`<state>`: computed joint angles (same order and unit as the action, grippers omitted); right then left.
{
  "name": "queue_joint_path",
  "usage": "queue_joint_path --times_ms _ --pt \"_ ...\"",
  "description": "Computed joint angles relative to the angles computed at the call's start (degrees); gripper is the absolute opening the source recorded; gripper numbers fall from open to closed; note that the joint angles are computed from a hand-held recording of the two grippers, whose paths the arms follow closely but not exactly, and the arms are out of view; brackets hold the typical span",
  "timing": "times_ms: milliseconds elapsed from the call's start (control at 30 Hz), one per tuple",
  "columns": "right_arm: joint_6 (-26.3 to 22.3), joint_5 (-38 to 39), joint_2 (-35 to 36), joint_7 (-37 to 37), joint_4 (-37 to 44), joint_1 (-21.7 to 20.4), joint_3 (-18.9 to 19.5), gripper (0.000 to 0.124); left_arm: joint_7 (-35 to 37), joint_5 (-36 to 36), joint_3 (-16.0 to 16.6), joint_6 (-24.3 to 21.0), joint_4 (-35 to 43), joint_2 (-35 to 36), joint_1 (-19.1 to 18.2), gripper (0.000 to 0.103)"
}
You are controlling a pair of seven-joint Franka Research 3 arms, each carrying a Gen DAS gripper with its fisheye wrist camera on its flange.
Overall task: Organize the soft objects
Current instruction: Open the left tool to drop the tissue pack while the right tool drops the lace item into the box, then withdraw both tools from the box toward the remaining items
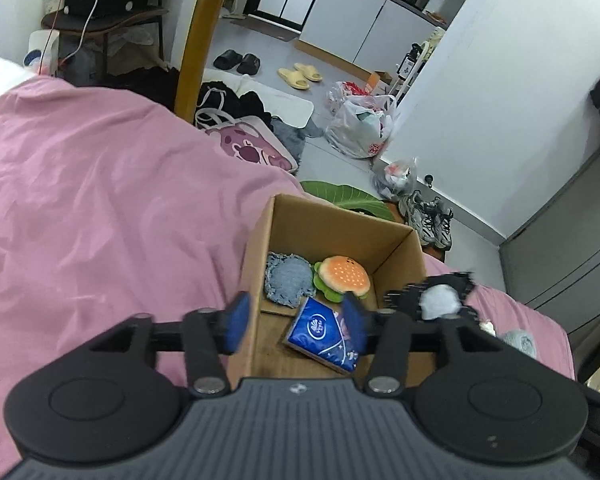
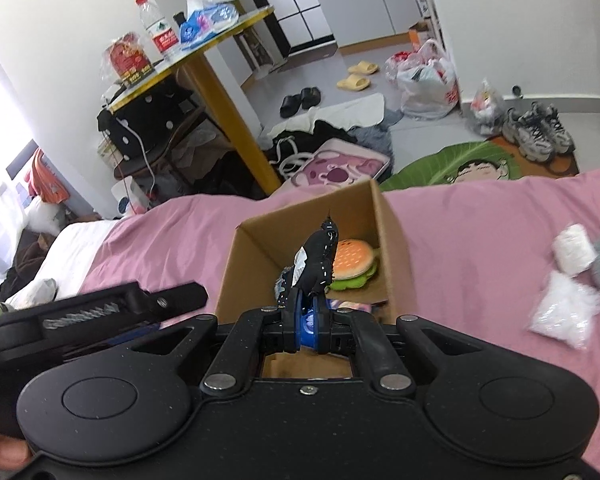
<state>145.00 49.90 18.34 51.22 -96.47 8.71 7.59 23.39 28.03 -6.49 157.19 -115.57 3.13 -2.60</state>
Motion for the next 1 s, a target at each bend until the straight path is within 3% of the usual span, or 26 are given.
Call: queue_joint_path --times_ms 67,133,300,367,400,433,567,900,1000 --pt "-0.5 -0.3 0.5 0.3 0.4 0.2 0.2 0.006 -2.3 2.8 0.3 -0.6 -0.3 -0.7 -0.1 0.072" --pt "-1.2 -0.5 0.9 0.5 0.9 0.4 0.3 0.006 -3.8 4.3 0.5 0.3 -1.1 -1.3 0.2 0.078" --pt "-5.2 0.7 1.2 -1.1 1.8 -0.3 0.9 0.012 -5.5 4.8 0.4 -2.0 -1.4 -2.2 0.9 0.079" --pt "-8.0 -0.5 1.4 0.0 2.3 -0.2 0.4 0.028 -5.7 4.7 0.4 -2.0 -1.8 -2.7 1.2 0.079" --pt "-8.7 -1.0 1.4 1.0 2.5 0.0 0.2 0.05 -5.7 4.6 0.3 -2.2 -1.9 -2.8 1.3 0.079" --pt "-8.7 -1.0 1.1 1.6 2.0 -0.1 0.0 0.056 -5.3 4.2 0.2 -2.6 -1.9 -2.9 1.3 0.079" --pt "-8.2 1.2 -1.4 -0.5 -0.6 -0.9 -0.3 0.056 -1.6 1.4 -0.4 -6.3 -0.4 -2.6 1.0 0.079" --pt "-5.7 1.5 -4.7 -1.4 -3.5 -1.4 -2.3 0.056 -1.8 2.5 -1.3 -8.7 0.2 -3.7 -0.1 0.08" --pt "-5.0 1.8 -5.5 -1.8 -4.5 -1.6 -2.6 0.056 -1.8 2.7 -1.6 -8.4 0.3 -4.1 -0.5 0.087"
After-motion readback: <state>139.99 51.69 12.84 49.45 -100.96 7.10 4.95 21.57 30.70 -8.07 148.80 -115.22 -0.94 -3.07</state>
